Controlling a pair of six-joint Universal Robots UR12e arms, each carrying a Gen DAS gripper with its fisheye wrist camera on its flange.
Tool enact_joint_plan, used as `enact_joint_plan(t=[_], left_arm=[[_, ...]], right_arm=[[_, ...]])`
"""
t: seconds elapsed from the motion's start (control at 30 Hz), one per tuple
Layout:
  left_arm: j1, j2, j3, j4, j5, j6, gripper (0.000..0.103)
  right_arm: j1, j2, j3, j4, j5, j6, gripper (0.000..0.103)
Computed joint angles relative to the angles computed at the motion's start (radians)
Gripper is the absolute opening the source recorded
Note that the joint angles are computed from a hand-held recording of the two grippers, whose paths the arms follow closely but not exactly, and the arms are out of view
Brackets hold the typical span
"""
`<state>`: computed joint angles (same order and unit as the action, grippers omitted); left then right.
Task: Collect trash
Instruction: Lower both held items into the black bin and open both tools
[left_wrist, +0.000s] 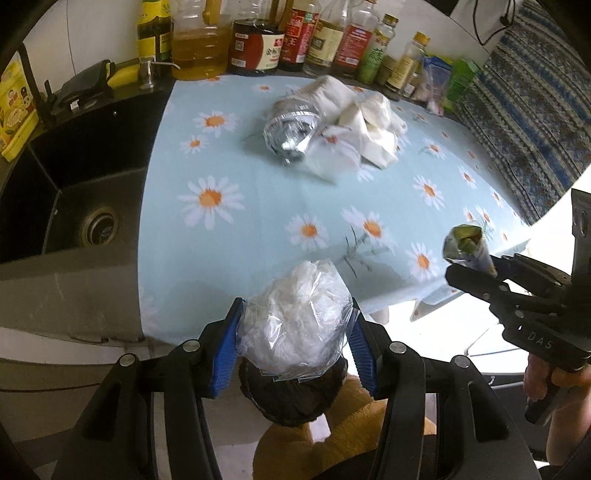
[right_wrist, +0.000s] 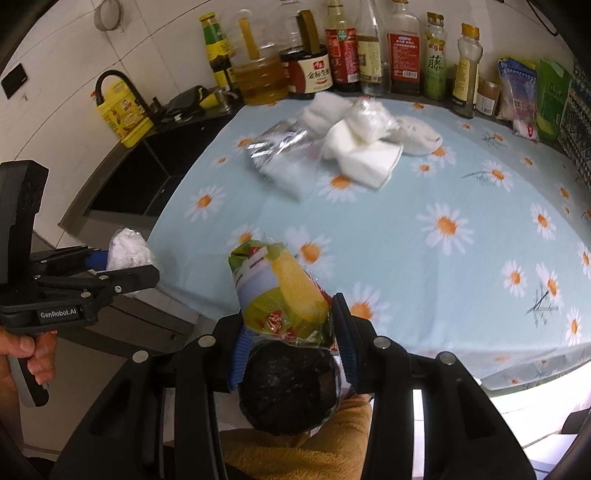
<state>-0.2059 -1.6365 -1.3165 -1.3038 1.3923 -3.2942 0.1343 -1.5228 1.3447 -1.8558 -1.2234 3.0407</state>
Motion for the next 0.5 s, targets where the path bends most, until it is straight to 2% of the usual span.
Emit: enact_joint_plan(t=[0.5], left_arm=[[-0.001,0.067,-0.14,-0.032,-0.099,0.013,0.051]], right_arm=[[0.025,-0.056,0.101,0.085,0.024,-0.009,0.042]])
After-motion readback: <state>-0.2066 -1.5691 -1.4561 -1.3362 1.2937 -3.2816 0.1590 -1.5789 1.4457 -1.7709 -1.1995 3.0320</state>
